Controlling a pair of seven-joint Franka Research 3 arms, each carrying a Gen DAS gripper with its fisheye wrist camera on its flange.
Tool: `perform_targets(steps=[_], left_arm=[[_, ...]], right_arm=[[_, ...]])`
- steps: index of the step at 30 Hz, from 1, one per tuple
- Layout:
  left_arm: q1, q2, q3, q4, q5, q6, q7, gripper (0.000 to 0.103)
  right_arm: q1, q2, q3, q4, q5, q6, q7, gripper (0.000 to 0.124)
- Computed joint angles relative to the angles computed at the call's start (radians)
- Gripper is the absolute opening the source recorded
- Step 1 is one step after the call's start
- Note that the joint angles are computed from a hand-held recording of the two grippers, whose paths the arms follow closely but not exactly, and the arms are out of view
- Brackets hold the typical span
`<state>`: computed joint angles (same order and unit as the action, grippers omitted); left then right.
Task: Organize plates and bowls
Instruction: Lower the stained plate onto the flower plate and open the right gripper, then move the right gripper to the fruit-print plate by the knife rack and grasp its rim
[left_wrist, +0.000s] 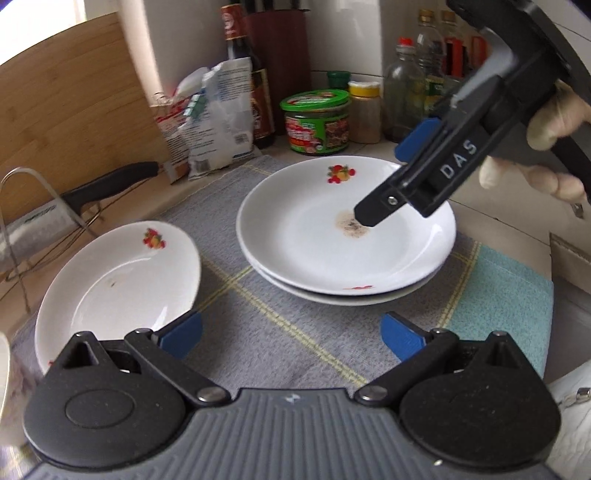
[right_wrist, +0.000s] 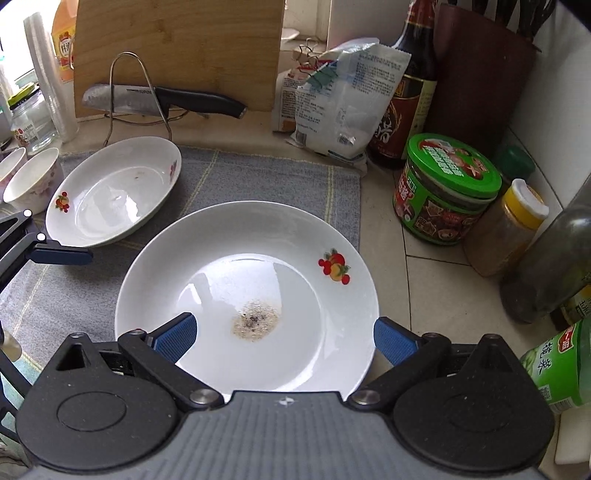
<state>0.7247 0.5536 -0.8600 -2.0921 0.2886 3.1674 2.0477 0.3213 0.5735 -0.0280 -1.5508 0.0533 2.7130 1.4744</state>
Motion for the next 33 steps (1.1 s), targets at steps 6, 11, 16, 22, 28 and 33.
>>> perform_targets(steps=[6,11,16,22,28,33], left_arm=[[-0.133,-0.130,0.212,-0.083,-0.047,0.126,-0.192,0.102],[-0.189,-0.167,0.345,-0.119,-0.024,0.164,-0.266,0.102],[-0.020,-0.101,0.237,-0.095,0.100,0.138,-0.293,0.102],[0.096,-0.004,0.122,-0.030,0.200,0.061,-0.279,0.102],[0.076,0.036,0.113,0.010,0.119,0.043,-0.245,0.103],[-0.045,0.022,0.217,0.048,0.076,0.058,-0.288,0.103]], right_arm=[[0.025,-0.004,0.024,-0.009,0.027,0.053,0.015,0.103],[0.095,0.021,-0.006,0.032,-0.008,0.053,0.086,0.103],[0.167,0.059,-0.042,0.094,-0.061,0.017,0.193,0.103],[0.214,0.071,-0.054,0.130,-0.135,-0.034,0.286,0.103],[0.183,0.131,-0.015,0.245,-0.149,-0.090,0.231,0.103],[0.119,0.247,0.045,0.442,-0.072,-0.170,0.096,0.103]])
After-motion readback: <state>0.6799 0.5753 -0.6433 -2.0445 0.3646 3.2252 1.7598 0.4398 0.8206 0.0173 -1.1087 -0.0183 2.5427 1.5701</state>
